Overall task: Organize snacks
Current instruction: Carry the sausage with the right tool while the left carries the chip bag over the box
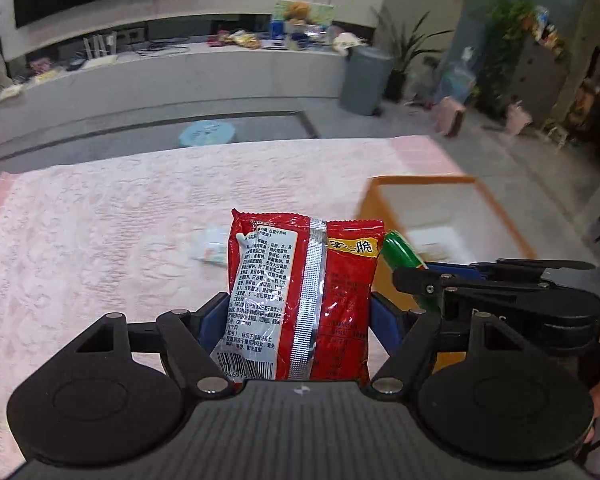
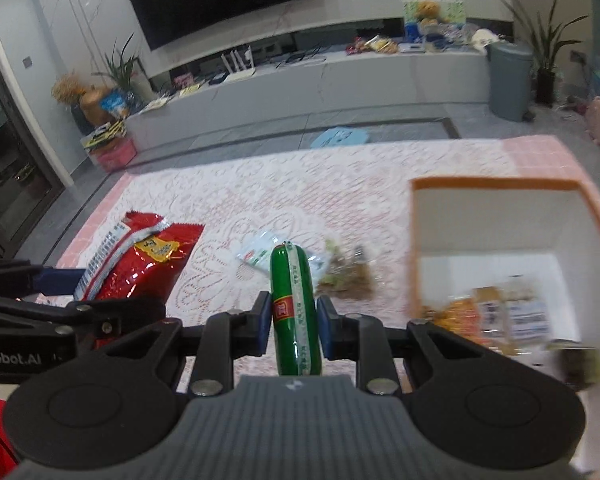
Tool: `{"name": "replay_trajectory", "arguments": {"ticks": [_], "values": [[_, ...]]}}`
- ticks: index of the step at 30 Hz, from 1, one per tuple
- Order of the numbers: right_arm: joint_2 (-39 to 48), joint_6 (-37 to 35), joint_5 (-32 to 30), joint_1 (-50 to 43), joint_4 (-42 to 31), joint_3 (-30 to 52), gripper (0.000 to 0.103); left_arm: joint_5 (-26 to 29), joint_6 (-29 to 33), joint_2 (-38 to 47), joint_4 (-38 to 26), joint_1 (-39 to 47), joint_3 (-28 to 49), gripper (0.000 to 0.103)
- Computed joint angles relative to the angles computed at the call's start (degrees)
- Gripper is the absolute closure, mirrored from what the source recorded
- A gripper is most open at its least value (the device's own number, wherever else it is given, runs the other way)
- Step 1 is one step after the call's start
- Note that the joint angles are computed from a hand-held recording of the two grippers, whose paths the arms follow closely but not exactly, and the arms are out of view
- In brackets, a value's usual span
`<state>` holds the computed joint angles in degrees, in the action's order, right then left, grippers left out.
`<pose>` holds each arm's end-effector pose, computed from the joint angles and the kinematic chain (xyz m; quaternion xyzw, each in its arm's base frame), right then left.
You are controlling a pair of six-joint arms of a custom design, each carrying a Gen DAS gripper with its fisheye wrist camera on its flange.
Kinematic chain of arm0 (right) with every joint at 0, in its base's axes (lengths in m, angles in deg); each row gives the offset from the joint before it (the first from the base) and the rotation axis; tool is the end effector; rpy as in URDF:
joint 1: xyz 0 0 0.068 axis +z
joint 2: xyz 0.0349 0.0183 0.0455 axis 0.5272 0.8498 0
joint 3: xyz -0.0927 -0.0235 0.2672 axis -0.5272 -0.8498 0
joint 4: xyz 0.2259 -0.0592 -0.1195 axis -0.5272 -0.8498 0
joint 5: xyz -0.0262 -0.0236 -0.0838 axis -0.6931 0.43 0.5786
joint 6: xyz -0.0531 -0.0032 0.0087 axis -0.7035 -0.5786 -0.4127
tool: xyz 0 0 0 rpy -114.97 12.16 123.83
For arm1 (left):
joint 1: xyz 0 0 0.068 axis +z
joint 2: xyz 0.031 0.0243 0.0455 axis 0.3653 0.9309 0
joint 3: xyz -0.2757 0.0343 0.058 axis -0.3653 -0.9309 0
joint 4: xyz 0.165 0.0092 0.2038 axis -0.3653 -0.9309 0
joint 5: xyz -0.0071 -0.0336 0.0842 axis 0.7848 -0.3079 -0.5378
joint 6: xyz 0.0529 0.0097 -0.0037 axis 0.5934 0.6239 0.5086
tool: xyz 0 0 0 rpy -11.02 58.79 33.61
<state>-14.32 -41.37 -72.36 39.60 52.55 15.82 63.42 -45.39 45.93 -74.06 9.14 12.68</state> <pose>0.2195 0.0380 0.2910 -0.0156 0.9112 0.1669 0.3764 0.1766 -0.0450 0.3520 0.1261 0.9273 -0.1241 0.3299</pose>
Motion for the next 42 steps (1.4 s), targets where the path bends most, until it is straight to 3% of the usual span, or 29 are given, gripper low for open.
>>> {"name": "replay_trajectory", "arguments": {"ticks": [3, 10, 17, 26, 30, 42], "values": [[-3.55, -4.05, -4.31, -7.09, -6.61, 2.09, 0.081, 0.35, -3.22, -0.06, -0.64, -4.46, 1.3, 0.019], [-4.49, -17.51, -12.95, -24.17, -20.3, 7.74, 0.081, -6.1, -12.18, 3.88, 2.95, -19.29, 3.26, 0.019], [1.43, -30.7, -11.44, -35.78, -24.0, 9.42, 0.081, -9.72, -15.11, 15.29, 8.23, -27.88, 4.96, 0.019], [7.96, -40.18, -3.63, -37.88, -16.94, 6.11, 0.081, -13.31, -11.58, 28.24, 11.57, -34.22, 9.83, 0.019], [11.06, -43.01, -4.21, -39.27, -15.61, 6.16, 0.081, -14.1, -9.23, 32.95, 12.51, -35.42, 11.69, 0.019], [17.78, -42.89, -2.6, -35.26, -10.34, 4.13, 0.082, -15.63, -4.39, 41.14, 13.6, -35.47, 14.31, 0.019]]}}
